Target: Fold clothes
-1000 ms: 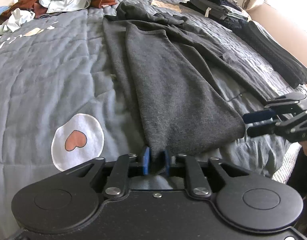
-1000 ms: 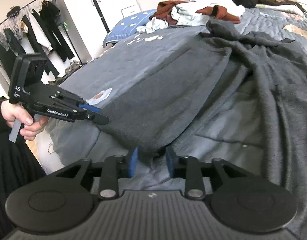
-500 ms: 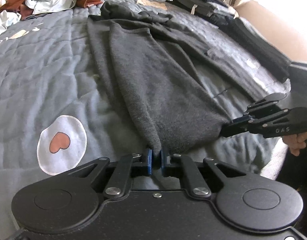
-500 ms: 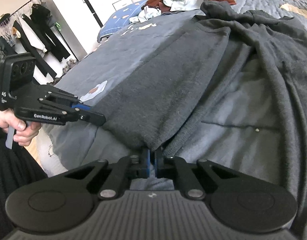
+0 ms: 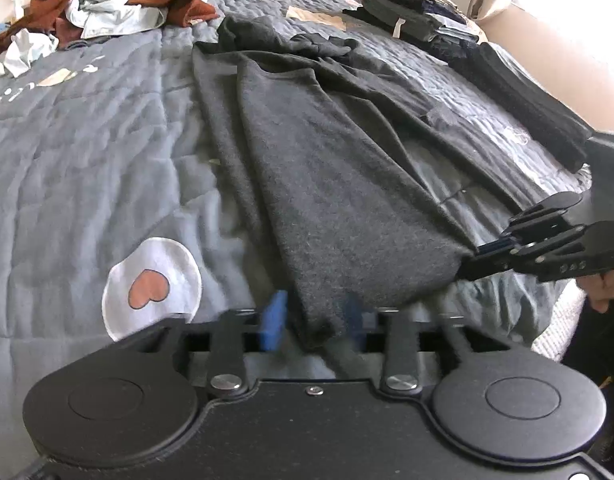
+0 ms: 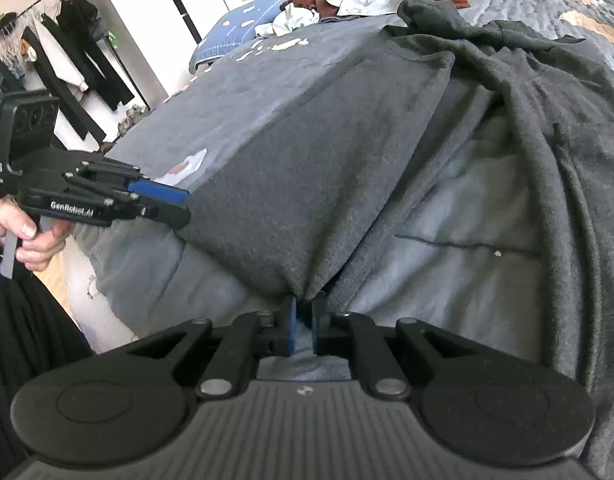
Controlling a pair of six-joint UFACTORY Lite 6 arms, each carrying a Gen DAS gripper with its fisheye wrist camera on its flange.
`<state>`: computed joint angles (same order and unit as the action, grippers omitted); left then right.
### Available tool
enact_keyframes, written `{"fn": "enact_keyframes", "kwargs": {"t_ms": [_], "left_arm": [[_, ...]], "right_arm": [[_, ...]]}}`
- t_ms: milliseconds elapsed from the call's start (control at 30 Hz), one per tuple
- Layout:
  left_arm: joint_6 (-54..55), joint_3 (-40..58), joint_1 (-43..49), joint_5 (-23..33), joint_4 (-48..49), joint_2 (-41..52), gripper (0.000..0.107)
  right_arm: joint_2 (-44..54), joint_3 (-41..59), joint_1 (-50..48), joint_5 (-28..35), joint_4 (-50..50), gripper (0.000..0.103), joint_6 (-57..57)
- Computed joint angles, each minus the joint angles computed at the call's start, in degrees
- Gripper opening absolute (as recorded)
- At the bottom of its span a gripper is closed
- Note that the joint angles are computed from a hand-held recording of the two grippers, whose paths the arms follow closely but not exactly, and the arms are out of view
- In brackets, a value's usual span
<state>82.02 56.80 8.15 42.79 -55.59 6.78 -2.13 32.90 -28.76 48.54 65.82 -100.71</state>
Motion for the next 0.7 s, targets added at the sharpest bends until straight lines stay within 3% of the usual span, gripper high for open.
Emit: {"fn": "enact_keyframes", "kwargs": {"t_ms": [200,267,400,700], "left_arm": [[-3.54,1.97,0.56,1.09,1.64,2.3,0.05],[-5.27,3.28,1.28,2.4,2.09,3.8,0.05],[-7.81,6.25,2.31,6.06,1.66,7.38,0.05],[-10.15,7.83,-0.92,5.91,1.76,9.81,0.05]], "right_arm": [[0.88,2.36,-2.94,3.04,-1.49,0.013,4.79],[2.23,3.83,-4.18,4.06,-1.68,0.018,7.23],[5.22,6.33,-5.39,4.56,-1.33,0.041,11.14],[13.57,9.03,-1.6,4.16,1.89,0.051,13.32]]}}
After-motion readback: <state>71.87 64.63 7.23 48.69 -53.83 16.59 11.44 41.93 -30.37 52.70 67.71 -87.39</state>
